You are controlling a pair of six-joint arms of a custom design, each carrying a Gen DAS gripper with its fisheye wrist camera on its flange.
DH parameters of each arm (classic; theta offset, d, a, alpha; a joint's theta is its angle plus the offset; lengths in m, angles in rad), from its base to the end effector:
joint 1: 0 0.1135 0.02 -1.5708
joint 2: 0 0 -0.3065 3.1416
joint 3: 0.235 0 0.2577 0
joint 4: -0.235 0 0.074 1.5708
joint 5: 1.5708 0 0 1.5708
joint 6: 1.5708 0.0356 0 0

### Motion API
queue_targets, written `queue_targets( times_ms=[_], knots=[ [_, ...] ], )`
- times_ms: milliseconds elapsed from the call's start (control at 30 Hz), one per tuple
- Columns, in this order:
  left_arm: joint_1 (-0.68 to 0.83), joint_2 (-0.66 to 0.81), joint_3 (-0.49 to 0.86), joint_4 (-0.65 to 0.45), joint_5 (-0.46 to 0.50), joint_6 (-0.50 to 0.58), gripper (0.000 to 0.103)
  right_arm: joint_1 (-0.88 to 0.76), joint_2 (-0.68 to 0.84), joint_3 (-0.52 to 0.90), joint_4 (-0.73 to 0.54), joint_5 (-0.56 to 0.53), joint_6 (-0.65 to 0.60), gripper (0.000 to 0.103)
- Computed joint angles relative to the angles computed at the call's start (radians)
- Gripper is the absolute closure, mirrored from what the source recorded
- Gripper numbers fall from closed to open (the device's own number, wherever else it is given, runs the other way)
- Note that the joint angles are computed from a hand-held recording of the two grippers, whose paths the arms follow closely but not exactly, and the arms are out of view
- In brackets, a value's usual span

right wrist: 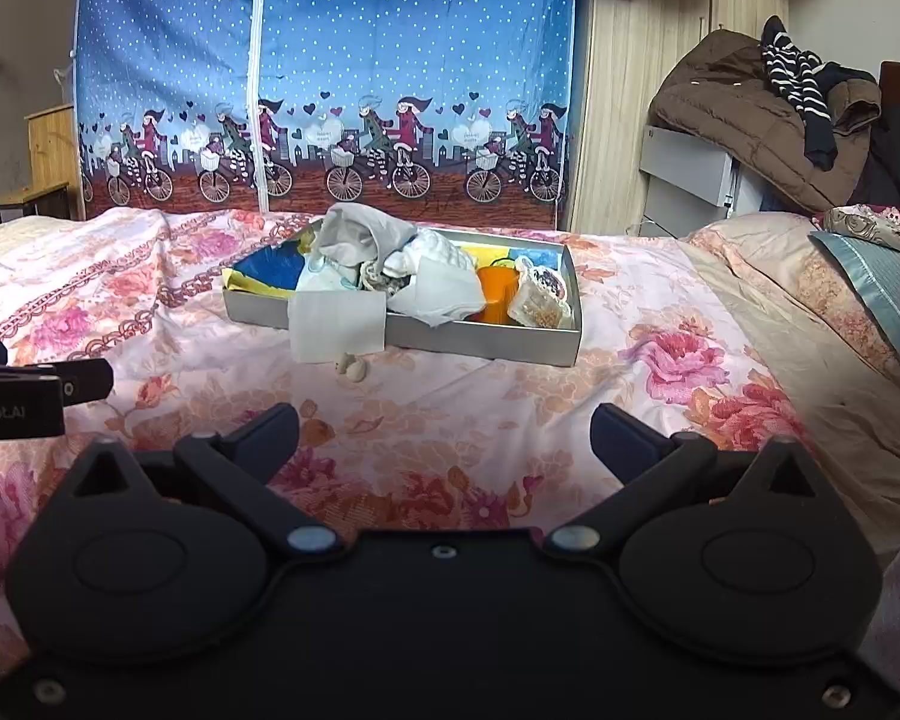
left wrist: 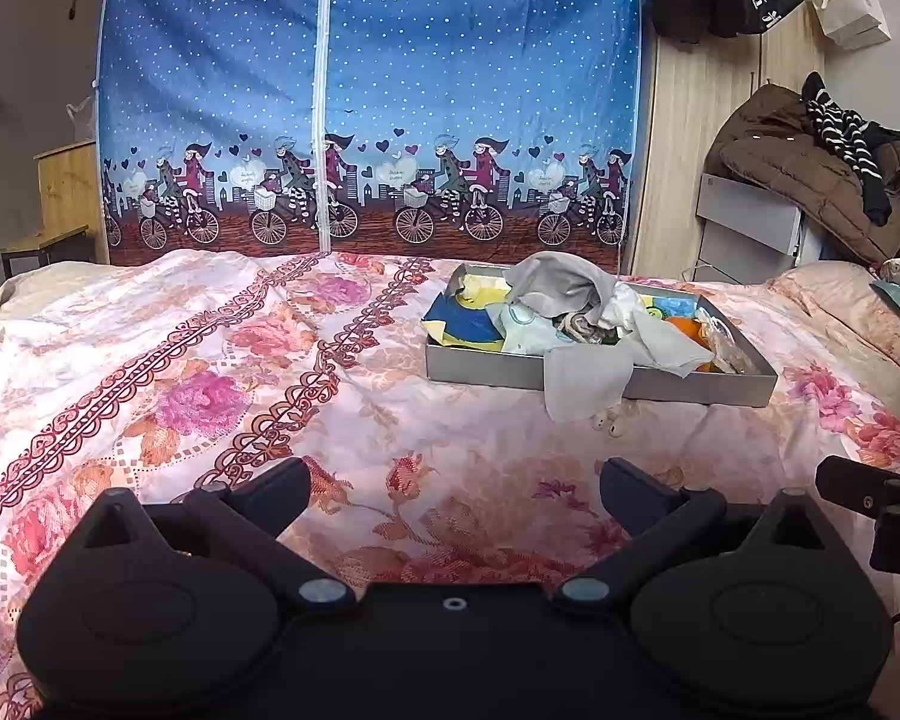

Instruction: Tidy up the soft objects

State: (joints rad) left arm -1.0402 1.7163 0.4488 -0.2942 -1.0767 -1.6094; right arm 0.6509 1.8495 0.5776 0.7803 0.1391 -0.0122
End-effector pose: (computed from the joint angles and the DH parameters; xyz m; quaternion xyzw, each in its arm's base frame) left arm 0.1269 -0.1544 0.1046 -0.2433 0.8234 0.1211 0.4982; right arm 0.2669 0.1971 0.1348 -0.2448 0.8209 0.1043 0.5054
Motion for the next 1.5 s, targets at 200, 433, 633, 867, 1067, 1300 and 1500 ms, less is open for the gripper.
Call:
queue_targets(
  times_ms=[200, 433, 633, 867, 1067, 1300, 1500],
  knots=[
    [0.085, 0.006, -0.022, 0.127, 0.031, 0.12, 0.001, -0.009, 0.015, 0.063, -0.095, -0.025, 0.001, 0.0],
    [0.302, 0.002, -0.125, 0.554, 0.145, 0.507, 0.001, -0.023, 0.131, 0.248, -0.22, -0.078, -0.055, 0.0],
    [0.547, 0.076, -0.178, 0.951, 0.317, 0.842, 0.001, -0.016, 0.31, 0.477, -0.303, -0.137, -0.068, 0.0],
    [0.797, 0.221, -0.137, 1.245, 0.641, 1.122, 0.001, -0.003, 0.434, 0.644, -0.395, -0.213, -0.125, 0.0],
    [0.899, 0.35, -0.008, 1.3, 0.87, 1.215, 0.001, -0.009, 0.499, 0.737, -0.417, -0.249, -0.137, 0.015],
    [0.972, 0.4, 0.132, 1.184, 1.05, 1.243, 0.024, -0.024, 0.541, 0.8, -0.463, -0.277, -0.116, 0.04],
    [1.013, 0.413, 0.186, 1.115, 1.165, 1.245, 0.069, -0.024, 0.586, 0.856, -0.481, -0.301, -0.117, 0.059]
  ],
)
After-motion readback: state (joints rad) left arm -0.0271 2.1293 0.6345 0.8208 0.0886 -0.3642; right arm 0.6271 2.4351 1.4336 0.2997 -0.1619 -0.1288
